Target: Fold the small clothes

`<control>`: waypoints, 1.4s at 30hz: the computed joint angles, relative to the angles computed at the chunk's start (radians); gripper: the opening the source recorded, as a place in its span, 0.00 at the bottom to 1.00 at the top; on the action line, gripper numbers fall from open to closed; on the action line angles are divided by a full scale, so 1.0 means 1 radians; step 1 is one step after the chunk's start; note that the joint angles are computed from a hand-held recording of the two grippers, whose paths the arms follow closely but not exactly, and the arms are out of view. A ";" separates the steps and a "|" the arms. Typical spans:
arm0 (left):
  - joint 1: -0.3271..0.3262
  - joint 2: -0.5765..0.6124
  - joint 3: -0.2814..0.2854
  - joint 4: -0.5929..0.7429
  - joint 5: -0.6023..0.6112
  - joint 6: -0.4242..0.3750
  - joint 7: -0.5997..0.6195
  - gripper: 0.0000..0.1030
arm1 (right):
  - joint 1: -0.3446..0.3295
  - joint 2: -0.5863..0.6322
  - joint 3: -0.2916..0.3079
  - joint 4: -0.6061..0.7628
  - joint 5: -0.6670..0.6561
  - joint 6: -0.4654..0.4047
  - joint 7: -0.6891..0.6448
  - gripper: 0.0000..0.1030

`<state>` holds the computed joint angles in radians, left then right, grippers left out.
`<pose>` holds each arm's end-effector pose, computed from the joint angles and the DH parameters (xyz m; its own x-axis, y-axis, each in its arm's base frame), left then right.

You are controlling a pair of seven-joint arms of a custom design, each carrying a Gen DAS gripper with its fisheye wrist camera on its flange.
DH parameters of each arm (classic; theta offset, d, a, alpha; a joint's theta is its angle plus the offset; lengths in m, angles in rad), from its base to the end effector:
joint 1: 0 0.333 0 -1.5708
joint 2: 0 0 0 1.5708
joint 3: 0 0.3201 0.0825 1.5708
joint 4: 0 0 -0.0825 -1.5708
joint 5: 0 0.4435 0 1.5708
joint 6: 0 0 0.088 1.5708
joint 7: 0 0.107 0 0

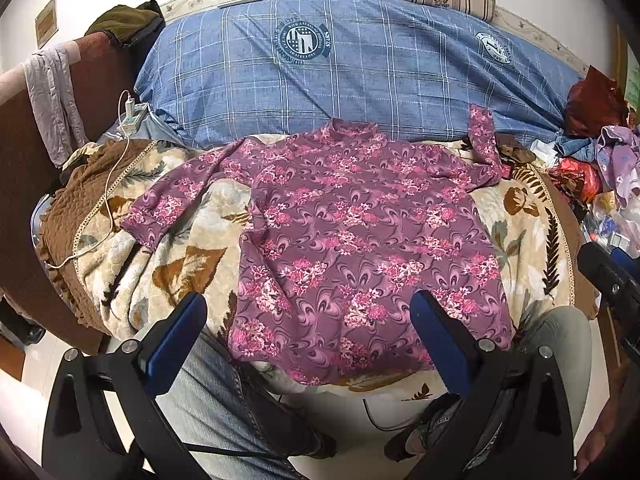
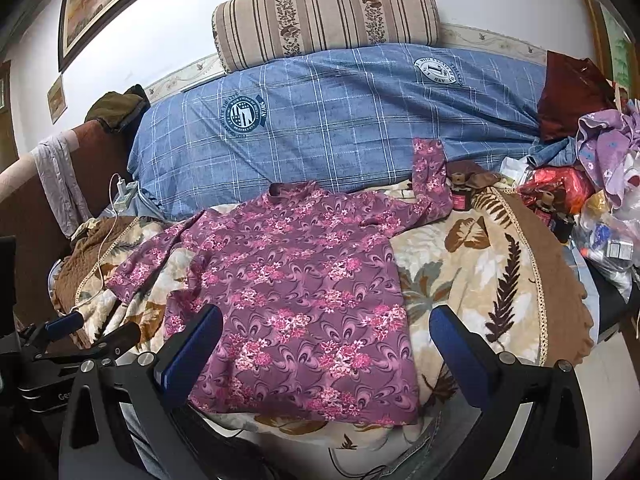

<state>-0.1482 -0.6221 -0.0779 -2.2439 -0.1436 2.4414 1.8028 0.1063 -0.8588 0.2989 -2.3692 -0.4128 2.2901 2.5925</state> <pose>0.4526 -0.1141 0.6912 -0.3535 -0.9327 -0.0717 -0.6193 0.2908 -0.7293 0.3555 0.1867 0.6855 -0.3726 -0.9133 -0.1644 -0.4939 0.3451 -0.7981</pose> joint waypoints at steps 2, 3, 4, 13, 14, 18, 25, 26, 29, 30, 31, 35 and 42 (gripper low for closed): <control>0.001 0.003 -0.002 -0.006 0.003 0.022 0.002 0.99 | 0.001 0.002 -0.005 -0.001 0.002 0.004 0.000 1.00; 0.001 0.006 -0.003 -0.006 0.005 0.025 0.001 0.99 | 0.001 0.003 -0.006 -0.002 0.002 0.005 -0.001 1.00; 0.003 0.008 -0.006 -0.007 0.010 0.035 0.002 0.99 | 0.001 0.005 -0.006 -0.002 0.003 0.006 -0.001 1.00; -0.003 0.079 -0.018 0.037 0.019 0.026 -0.010 0.99 | -0.001 0.026 -0.046 -0.024 0.028 0.055 -0.011 1.00; -0.006 0.105 -0.023 0.055 0.017 0.036 -0.011 0.99 | -0.002 0.032 -0.054 -0.026 0.032 0.067 -0.017 1.00; -0.014 0.216 -0.050 0.133 0.029 0.055 -0.013 0.99 | -0.001 0.082 -0.130 -0.039 0.084 0.142 -0.075 1.00; -0.039 0.489 -0.099 0.388 0.031 0.058 -0.023 0.99 | -0.096 0.218 -0.210 0.030 0.112 0.237 -0.180 0.99; -0.044 0.535 -0.104 0.433 0.019 0.064 -0.021 0.99 | -0.112 0.251 -0.220 0.054 0.107 0.255 -0.202 0.98; -0.055 0.716 -0.128 0.630 -0.010 0.013 -0.047 0.99 | -0.136 0.373 -0.264 0.139 0.116 0.308 -0.286 0.97; -0.061 0.785 -0.135 0.706 -0.008 -0.009 -0.067 0.99 | -0.136 0.412 -0.282 0.165 0.131 0.325 -0.318 0.96; -0.070 0.850 -0.138 0.781 0.013 -0.045 -0.091 0.99 | -0.143 0.465 -0.297 0.203 0.140 0.338 -0.346 0.95; -0.064 0.955 -0.154 0.857 -0.005 -0.067 -0.102 0.99 | -0.157 0.696 -0.359 0.417 0.209 0.278 -0.471 0.86; -0.048 1.009 -0.141 0.871 0.016 -0.111 -0.144 0.99 | -0.192 1.135 -0.431 0.922 0.262 0.076 -0.562 0.75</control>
<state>-0.1960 0.3869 -0.2194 -1.3734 -0.1280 2.3299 1.6588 -0.0861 0.2757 -0.1317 -1.4467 -0.1513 2.3661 2.0308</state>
